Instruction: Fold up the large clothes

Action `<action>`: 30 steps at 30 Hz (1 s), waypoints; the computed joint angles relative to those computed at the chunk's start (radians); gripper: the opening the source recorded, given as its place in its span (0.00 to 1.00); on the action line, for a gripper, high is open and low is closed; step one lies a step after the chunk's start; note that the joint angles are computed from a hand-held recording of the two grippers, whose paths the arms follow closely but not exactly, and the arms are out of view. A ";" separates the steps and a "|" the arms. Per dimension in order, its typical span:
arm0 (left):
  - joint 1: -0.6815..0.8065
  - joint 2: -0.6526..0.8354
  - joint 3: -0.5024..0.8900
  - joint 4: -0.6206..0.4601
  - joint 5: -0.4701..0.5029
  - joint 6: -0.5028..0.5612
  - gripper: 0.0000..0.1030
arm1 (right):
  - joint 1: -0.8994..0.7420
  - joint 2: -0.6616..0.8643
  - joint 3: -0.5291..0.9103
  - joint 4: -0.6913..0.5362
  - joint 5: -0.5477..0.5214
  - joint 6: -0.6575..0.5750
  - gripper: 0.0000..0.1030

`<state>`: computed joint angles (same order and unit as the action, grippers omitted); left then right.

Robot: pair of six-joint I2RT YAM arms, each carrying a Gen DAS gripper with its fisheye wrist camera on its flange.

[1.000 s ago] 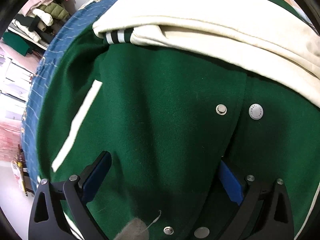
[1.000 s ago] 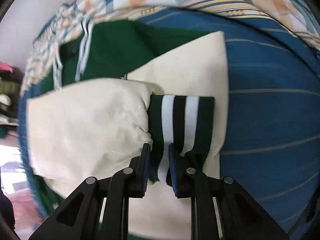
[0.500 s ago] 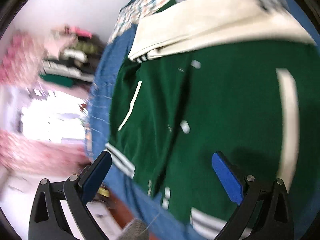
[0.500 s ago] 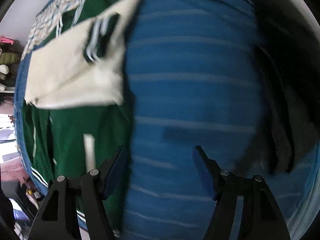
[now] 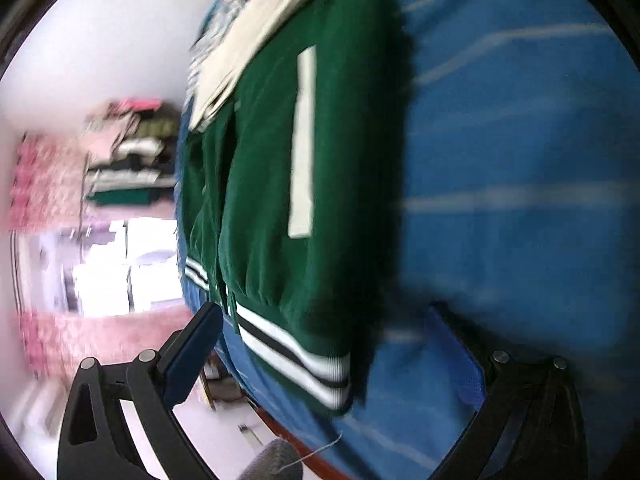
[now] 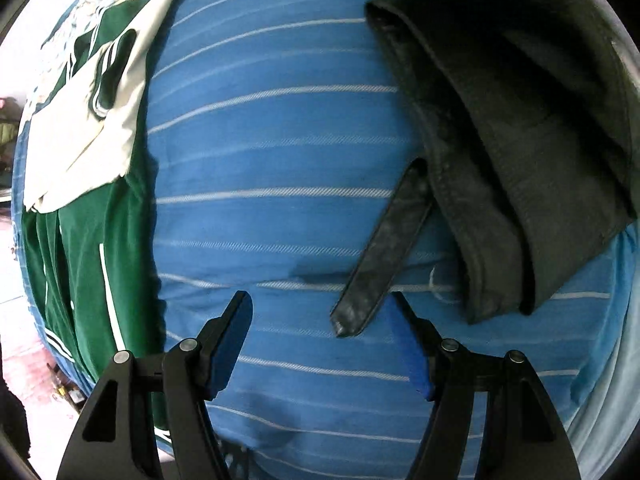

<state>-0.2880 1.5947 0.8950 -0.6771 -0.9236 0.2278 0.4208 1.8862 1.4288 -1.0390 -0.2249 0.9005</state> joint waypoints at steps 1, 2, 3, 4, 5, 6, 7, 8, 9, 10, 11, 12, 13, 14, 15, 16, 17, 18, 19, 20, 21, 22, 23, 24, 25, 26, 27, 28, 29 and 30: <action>0.006 0.041 0.030 0.001 -0.014 -0.036 1.00 | -0.006 -0.004 -0.006 0.004 -0.005 -0.004 0.69; 0.010 0.065 0.046 0.008 -0.028 -0.058 1.00 | -0.009 0.002 -0.001 0.009 -0.006 -0.008 0.69; 0.012 0.101 0.076 -0.004 -0.043 -0.090 1.00 | -0.014 -0.001 -0.005 0.012 -0.005 -0.016 0.69; 0.013 0.129 0.100 -0.013 -0.054 -0.113 1.00 | -0.018 0.001 -0.006 0.014 -0.006 -0.027 0.69; 0.019 0.152 0.118 0.001 -0.071 -0.122 1.00 | -0.020 0.007 -0.002 0.014 -0.008 -0.037 0.69; 0.030 0.174 0.149 -0.016 -0.069 -0.145 1.00 | -0.029 0.012 0.001 0.015 -0.012 -0.049 0.69; 0.049 0.205 0.188 -0.021 -0.066 -0.157 1.00 | -0.035 0.016 -0.003 0.026 -0.020 -0.056 0.69; 0.063 0.219 0.211 -0.022 -0.065 -0.162 1.00 | -0.044 0.027 -0.001 0.039 -0.037 -0.064 0.69; 0.079 0.233 0.239 -0.020 -0.063 -0.160 1.00 | -0.063 0.071 0.051 0.040 -0.057 -0.083 0.69; 0.083 0.235 0.250 -0.024 -0.063 -0.172 1.00 | -0.070 0.087 0.057 0.058 -0.073 -0.094 0.69; 0.104 0.235 0.270 -0.005 -0.058 -0.151 0.98 | -0.077 0.111 0.069 0.084 -0.095 -0.110 0.69; 0.123 0.232 0.285 0.009 -0.040 -0.129 0.92 | -0.081 0.131 0.082 0.103 -0.115 -0.124 0.69; 0.141 0.218 0.299 0.000 0.003 -0.124 0.75 | -0.091 0.165 0.101 0.153 -0.158 -0.138 0.69; 0.169 0.202 0.326 -0.027 0.080 -0.116 0.48 | -0.099 0.187 0.108 0.217 -0.202 -0.137 0.74; 0.188 0.187 0.347 -0.052 0.142 -0.111 0.35 | -0.109 0.209 0.105 0.314 -0.262 -0.127 0.78; 0.207 0.166 0.365 -0.071 0.203 -0.090 0.21 | -0.115 0.224 0.098 0.392 -0.305 -0.108 0.78; 0.215 0.159 0.385 -0.093 0.228 -0.083 0.19 | -0.122 0.250 0.101 0.492 -0.348 -0.075 0.79; 0.225 0.140 0.398 -0.107 0.259 -0.067 0.16 | -0.131 0.279 0.105 0.607 -0.392 -0.027 0.81; 0.236 0.124 0.413 -0.121 0.283 -0.052 0.14 | -0.139 0.311 0.119 0.698 -0.426 0.021 0.83; 0.238 0.113 0.427 -0.144 0.301 -0.055 0.13 | -0.140 0.348 0.141 0.778 -0.442 0.079 0.86; 0.252 0.110 0.450 -0.154 0.319 -0.039 0.13 | -0.146 0.385 0.169 0.849 -0.459 0.137 0.86; 0.262 0.103 0.467 -0.158 0.334 -0.027 0.12 | -0.155 0.421 0.201 0.898 -0.484 0.181 0.86; 0.276 0.101 0.488 -0.171 0.361 -0.017 0.12 | -0.157 0.467 0.247 0.942 -0.498 0.239 0.86; 0.296 0.125 0.535 -0.191 0.390 -0.007 0.12 | -0.156 0.506 0.293 0.957 -0.503 0.278 0.86; 0.314 0.125 0.554 -0.200 0.420 0.009 0.12 | -0.155 0.573 0.376 0.966 -0.519 0.338 0.86; 0.321 0.132 0.573 -0.211 0.440 0.017 0.11 | -0.153 0.600 0.408 0.975 -0.524 0.370 0.85; 0.341 0.144 0.601 -0.224 0.471 0.034 0.11 | -0.145 0.645 0.471 0.981 -0.520 0.422 0.70; 0.358 0.157 0.632 -0.242 0.501 0.045 0.11 | -0.137 0.679 0.567 0.866 -0.492 0.404 0.53; 0.377 0.169 0.669 -0.264 0.533 0.059 0.11 | -0.122 0.722 0.678 0.751 -0.475 0.387 0.32; 0.399 0.184 0.713 -0.289 0.563 0.078 0.11 | -0.109 0.749 0.767 0.670 -0.455 0.382 0.28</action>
